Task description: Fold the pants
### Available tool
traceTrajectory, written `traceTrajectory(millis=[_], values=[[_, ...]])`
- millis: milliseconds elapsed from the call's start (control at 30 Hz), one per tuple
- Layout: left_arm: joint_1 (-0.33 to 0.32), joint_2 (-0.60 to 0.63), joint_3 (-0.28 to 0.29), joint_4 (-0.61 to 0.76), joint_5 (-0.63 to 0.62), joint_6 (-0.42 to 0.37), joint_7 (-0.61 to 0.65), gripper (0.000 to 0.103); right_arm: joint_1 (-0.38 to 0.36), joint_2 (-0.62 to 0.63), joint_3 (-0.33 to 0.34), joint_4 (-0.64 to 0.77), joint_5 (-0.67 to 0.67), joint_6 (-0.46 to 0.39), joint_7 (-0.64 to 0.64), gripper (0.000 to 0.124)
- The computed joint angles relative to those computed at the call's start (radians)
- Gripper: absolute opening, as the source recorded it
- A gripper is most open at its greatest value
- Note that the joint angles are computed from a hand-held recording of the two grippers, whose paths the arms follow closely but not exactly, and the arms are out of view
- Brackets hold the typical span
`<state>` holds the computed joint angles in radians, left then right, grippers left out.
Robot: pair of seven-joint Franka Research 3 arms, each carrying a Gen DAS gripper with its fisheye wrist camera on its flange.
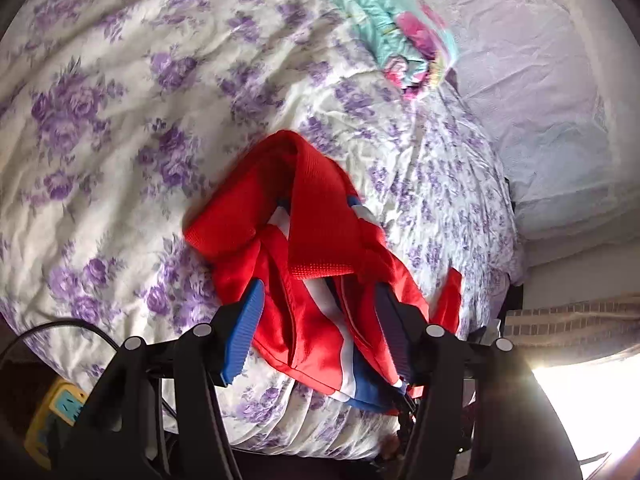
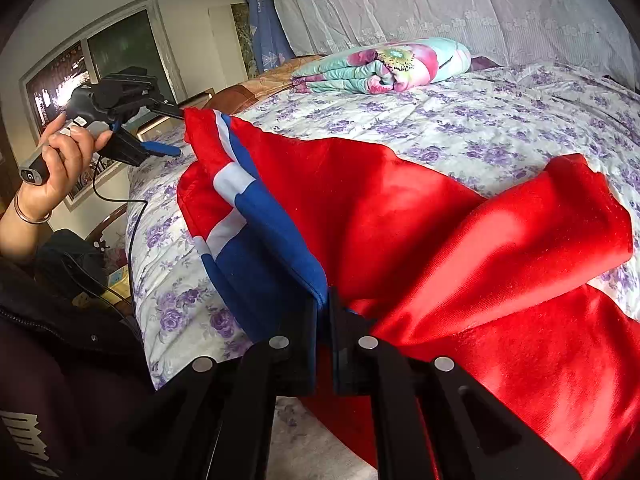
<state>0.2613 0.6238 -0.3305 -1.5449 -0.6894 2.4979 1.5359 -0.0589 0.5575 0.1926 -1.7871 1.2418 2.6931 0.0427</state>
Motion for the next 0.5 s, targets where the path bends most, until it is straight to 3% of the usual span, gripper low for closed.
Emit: traceTrajectory(millis=[333, 467, 500], values=[[0.021, -0.118, -0.032, -0.153, -0.135, 0.168, 0.053, 0.057, -0.003, -0.008, -0.001, -0.010, 0.045, -0.003, -0.039, 0.006], [-0.058, -0.069, 0.060, -0.078, 0.036, 0.068, -0.093, 0.063, -0.002, -0.009, -0.002, -0.011, 0.053, -0.005, -0.045, 0.007], [-0.056, -0.055, 0.057, -0.064, 0.054, 0.051, -0.099, 0.063, -0.004, -0.012, 0.001, -0.015, 0.064, -0.003, -0.057, 0.007]])
